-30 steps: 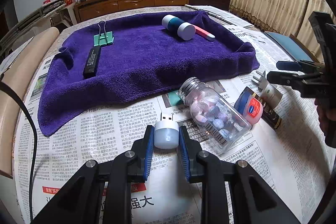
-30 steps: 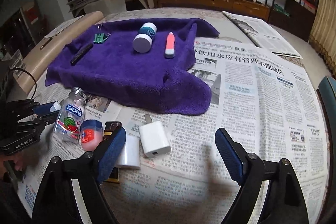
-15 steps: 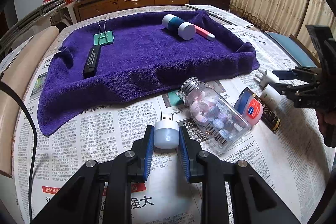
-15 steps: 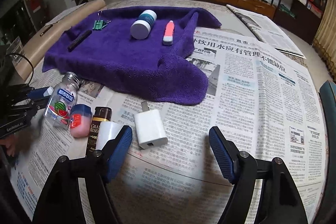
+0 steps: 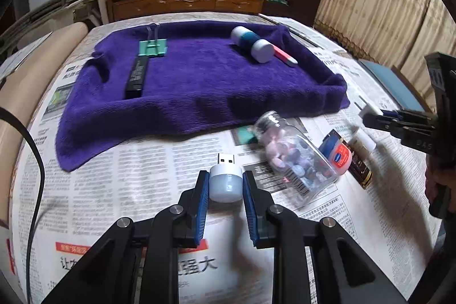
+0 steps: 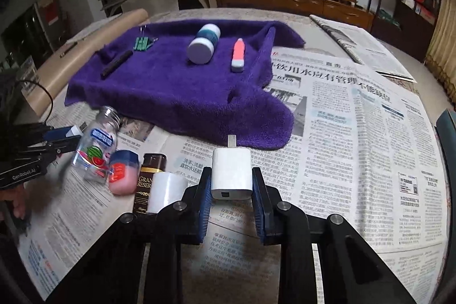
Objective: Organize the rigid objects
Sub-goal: 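Grasp the white USB light with the left gripper while the right grasps the white charger, then place the USB light on the towel with the left gripper while the right places the charger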
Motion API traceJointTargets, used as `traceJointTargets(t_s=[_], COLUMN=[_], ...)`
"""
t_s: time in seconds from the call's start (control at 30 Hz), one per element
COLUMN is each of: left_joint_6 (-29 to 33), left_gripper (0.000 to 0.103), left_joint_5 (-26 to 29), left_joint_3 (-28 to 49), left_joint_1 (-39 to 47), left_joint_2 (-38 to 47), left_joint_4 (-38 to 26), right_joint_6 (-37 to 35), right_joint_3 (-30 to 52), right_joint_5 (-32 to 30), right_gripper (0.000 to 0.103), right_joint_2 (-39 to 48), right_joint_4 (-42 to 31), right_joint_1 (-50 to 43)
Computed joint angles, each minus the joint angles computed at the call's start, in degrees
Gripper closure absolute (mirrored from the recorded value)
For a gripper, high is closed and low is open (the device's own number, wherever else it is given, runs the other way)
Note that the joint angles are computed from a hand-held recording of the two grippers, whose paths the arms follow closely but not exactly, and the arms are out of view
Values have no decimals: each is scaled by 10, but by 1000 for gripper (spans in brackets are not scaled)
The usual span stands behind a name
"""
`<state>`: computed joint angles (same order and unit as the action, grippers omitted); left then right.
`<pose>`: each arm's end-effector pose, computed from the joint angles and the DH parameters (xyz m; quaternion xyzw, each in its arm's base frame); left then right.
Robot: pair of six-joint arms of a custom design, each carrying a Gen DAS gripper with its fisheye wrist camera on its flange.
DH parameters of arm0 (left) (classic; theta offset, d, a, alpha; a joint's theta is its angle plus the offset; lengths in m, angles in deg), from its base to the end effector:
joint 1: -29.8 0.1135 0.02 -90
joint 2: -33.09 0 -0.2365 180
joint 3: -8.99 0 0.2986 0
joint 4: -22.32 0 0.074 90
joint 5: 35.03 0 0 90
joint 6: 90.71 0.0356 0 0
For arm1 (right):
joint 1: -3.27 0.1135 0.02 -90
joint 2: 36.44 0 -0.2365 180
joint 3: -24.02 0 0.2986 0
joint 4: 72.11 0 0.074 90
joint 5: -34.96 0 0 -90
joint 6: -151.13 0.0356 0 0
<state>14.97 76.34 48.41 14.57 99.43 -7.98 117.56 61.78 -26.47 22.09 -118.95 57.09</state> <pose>0.2372 -0.0780 0.1048 0.3016 0.8947 -0.1768 0.2780 0.1411 0.1642 0.1120 0.0695 0.9493 0.0160 0.3062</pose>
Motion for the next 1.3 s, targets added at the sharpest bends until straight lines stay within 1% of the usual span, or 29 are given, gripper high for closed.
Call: traceJointTargets(t_s=[0.07,0.13,0.3,0.37,0.53,0.67,0.7,0.73,0.87,1.1,1.2,1.3], left_joint_6=[1,4,8,10,5,1,1,1,-4,-7,-10,-8], left_gripper=[81,81,81,81,81,81,81,81,81,81,81,81], left_joint_5=[9,14,25,28,38,37,32,29,16,-21,-31,-57], left_joint_3=[4,7,25,39,93,138,149,162,206,279,310,336], left_joint_1=[13,23,43,50,68,75,76,76,77,61,55,44], left_joint_2=[-3,-15,-41,-39,-1,45,58,73,133,237,279,315], left_joint_4=[-9,-21,-50,-57,-59,-49,-45,-39,-25,-7,-7,-9], right_joint_6=[14,20,20,15,-18,-57,-77,-77,-117,-148,-158,-169], right_joint_3=[-10,-13,-9,-6,20,40,53,53,84,146,160,174], right_joint_5=[1,1,0,1,-6,-24,-35,-35,-70,-106,-116,-123], right_gripper=[77,77,77,77,77,77,77,77,77,77,77,77], right_joint_2=[-36,-53,-56,-59,-47,-37,-21,-21,34,147,181,209], right_joint_4=[-10,-10,-7,-2,11,32,43,43,74,94,101,100], right_joint_1=[3,5,5,5,-17,-57,-82,-82,-135,-186,-200,-208])
